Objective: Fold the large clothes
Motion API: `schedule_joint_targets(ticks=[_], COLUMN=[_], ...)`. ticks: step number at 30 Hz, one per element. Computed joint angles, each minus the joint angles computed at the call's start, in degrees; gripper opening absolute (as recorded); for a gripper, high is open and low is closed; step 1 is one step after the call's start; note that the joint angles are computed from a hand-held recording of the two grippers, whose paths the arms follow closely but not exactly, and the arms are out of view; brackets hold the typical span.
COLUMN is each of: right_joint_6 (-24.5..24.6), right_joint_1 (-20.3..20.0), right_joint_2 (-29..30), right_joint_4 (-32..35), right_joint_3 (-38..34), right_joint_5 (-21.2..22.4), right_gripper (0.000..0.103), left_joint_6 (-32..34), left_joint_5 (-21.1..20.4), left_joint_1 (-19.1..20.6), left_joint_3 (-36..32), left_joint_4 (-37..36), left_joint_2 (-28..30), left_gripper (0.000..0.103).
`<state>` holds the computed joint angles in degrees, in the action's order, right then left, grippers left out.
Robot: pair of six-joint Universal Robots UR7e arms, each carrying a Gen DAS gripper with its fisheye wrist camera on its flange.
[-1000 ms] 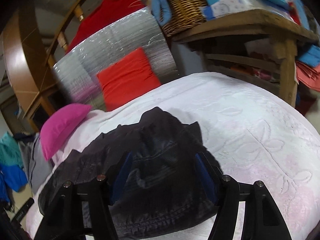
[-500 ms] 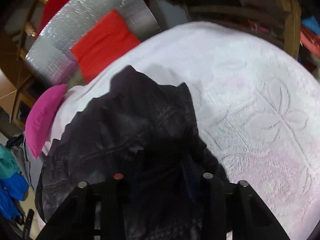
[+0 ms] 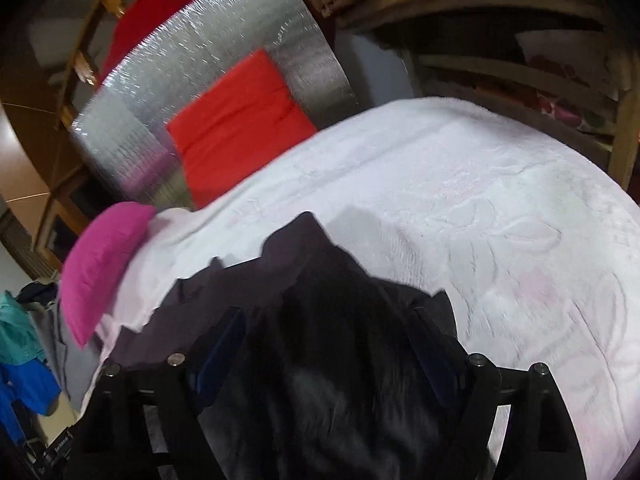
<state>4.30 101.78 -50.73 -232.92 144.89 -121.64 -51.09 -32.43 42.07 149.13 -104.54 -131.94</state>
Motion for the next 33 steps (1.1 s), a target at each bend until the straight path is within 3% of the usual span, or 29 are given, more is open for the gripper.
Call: schedule_joint_targets(ticks=[4, 5, 7, 9, 11, 16, 18, 20, 22, 26, 33], right_joint_6=[1.24, 1.07, -0.22, -1.25, -2.23, 1.08, 1.85, 1.33, -0.11, -2.62, -1.69], right_joint_1=[-3.53, -4.29, -4.25, -3.06, -2.57, -6.19, -4.93, -3.29, -0.47, 5.48, 14.51], right_joint_2=[-1.71, -1.31, -0.34, 0.12, 1.11, 0.42, 0.13, 0.19, 0.46, 0.93, 3.84], right_joint_4=[11.19, 13.15, 13.54, 11.00, 5.97, 7.55, 6.62, 3.34, 0.30, -2.42, 3.74], right_joint_3=[-3.86, -4.77, -5.63, -5.73, -5.13, -3.97, -3.35, -2.18, -1.49, -0.84, -2.25], right_joint_5=[1.88, 2.61, 1.91, 0.76, 0.51, 4.66, 3.29, 1.94, -1.02, -4.89, -6.93], right_gripper=[0.083, 0.069, 0.058, 0.039, 0.036, 0.043, 0.062, 0.069, 0.069, 0.069, 0.069], left_joint_6=[5.89, 6.23, 5.60, 3.21, 0.02, -6.20, -6.90, -9.92, -13.52, -22.80, -41.95], left_joint_5=[-5.75, -6.07, -4.58, -2.10, 0.04, 4.14, 5.07, 5.72, 6.18, 6.68, 3.82], left_joint_1=[8.35, 8.89, 7.67, 5.22, 3.06, -0.48, -0.85, -2.17, -3.89, -11.01, -27.29], left_joint_3=[0.78, 1.23, 1.59, 1.80, 1.62, 1.15, 0.84, 0.08, -0.63, -1.50, -3.38], left_joint_4=[-13.10, -14.43, -12.54, -8.08, -3.37, 6.52, 8.26, 12.75, 17.57, 30.12, 54.39], left_joint_2=[3.97, 3.93, 3.56, 3.03, 2.97, 3.33, 3.76, 3.79, 3.60, 1.04, -2.90], left_gripper=[0.081, 0.082, 0.083, 0.083, 0.083, 0.084, 0.084, 0.084, 0.083, 0.083, 0.083])
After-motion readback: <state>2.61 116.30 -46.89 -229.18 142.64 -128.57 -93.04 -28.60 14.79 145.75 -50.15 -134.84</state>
